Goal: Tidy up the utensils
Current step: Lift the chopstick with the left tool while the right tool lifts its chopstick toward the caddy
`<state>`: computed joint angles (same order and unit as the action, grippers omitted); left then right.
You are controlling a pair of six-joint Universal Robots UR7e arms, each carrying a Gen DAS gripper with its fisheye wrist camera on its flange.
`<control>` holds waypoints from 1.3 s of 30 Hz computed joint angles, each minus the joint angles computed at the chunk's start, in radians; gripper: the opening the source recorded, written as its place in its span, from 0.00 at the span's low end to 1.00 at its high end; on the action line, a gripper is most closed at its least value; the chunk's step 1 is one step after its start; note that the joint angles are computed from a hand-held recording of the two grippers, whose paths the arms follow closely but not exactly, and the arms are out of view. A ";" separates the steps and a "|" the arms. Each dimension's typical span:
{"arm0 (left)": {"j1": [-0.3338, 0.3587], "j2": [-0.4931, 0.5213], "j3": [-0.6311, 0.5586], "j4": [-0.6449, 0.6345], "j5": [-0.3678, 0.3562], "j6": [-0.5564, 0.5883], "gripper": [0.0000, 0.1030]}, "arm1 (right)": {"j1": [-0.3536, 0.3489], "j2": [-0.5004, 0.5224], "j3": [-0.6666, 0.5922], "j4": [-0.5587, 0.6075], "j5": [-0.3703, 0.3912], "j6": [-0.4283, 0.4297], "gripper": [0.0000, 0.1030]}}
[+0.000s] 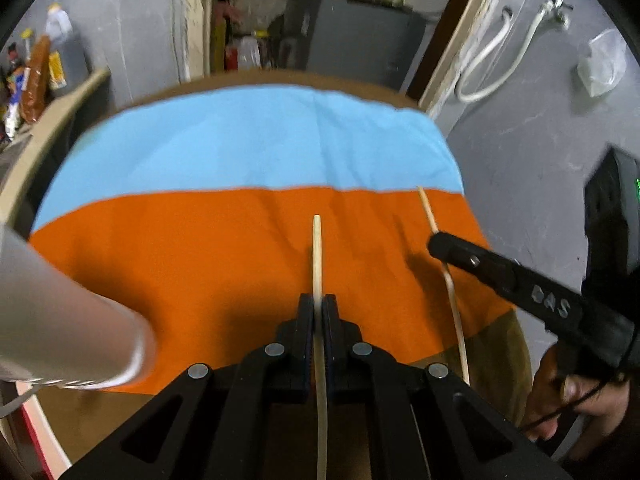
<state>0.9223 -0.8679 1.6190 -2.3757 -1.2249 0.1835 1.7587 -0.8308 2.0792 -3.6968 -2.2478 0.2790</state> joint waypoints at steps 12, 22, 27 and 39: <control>0.039 -0.159 0.078 -0.244 -0.204 0.127 0.05 | 0.177 0.215 -0.213 -0.628 0.008 -0.514 0.04; 0.127 -0.209 -0.015 -0.383 -0.280 0.127 0.05 | 0.261 0.326 -0.467 -0.663 0.098 -0.666 0.04; 0.163 -0.167 -0.089 -0.467 -0.253 0.123 0.05 | 0.277 0.407 -0.619 -0.629 0.142 -0.691 0.04; 0.248 -0.039 -0.251 -0.660 -0.247 0.093 0.05 | 0.266 0.560 -0.878 -0.605 0.158 -0.762 0.04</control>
